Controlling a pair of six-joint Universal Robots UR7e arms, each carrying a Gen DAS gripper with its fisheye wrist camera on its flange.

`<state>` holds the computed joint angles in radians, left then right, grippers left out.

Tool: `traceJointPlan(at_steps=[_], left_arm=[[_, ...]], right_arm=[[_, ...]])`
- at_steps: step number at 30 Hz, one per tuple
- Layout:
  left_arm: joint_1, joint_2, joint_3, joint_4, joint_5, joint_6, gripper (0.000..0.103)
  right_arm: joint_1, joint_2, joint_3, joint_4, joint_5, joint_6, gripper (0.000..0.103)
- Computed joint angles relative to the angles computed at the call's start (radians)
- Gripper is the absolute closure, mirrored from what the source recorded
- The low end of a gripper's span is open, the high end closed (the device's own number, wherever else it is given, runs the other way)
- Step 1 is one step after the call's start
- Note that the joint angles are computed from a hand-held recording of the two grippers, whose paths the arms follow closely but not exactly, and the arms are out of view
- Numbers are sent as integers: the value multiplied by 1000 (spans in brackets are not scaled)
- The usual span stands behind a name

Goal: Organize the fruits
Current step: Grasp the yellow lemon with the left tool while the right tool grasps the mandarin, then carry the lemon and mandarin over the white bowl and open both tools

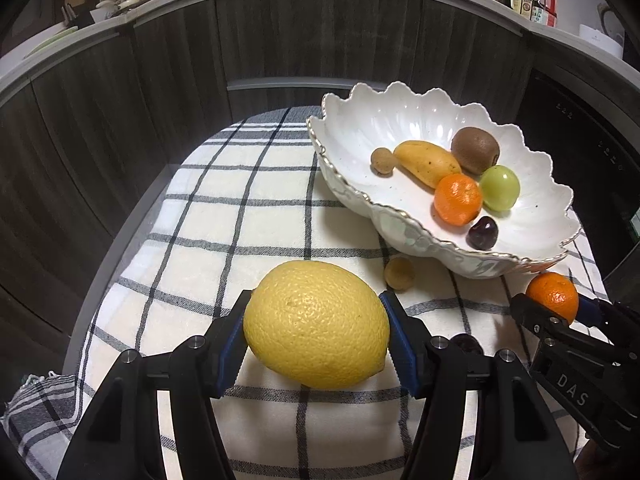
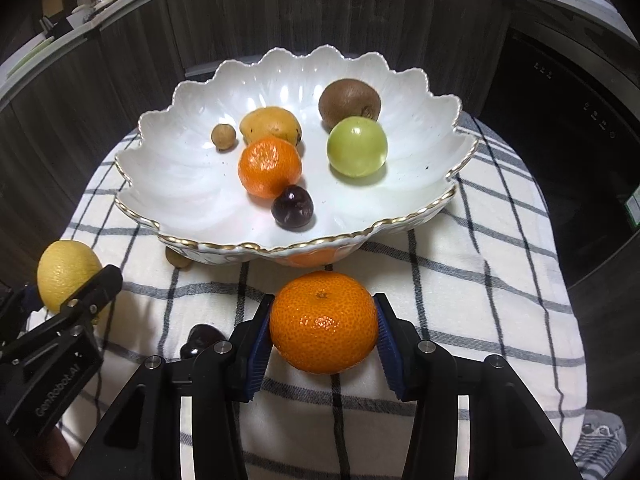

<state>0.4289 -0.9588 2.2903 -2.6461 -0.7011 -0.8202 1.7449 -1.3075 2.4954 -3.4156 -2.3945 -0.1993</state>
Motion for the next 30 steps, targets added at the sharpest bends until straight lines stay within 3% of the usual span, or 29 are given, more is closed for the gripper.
traceJointPlan(at_steps=[18,30], left_arm=[[-34,-21,-69,7,27,68,42],[-5,38,-169,-59,53,190,42]], right_arm=[[103,-94,-35,49,-31,14,55],[94,-100,-111,25,-36,-48,55]])
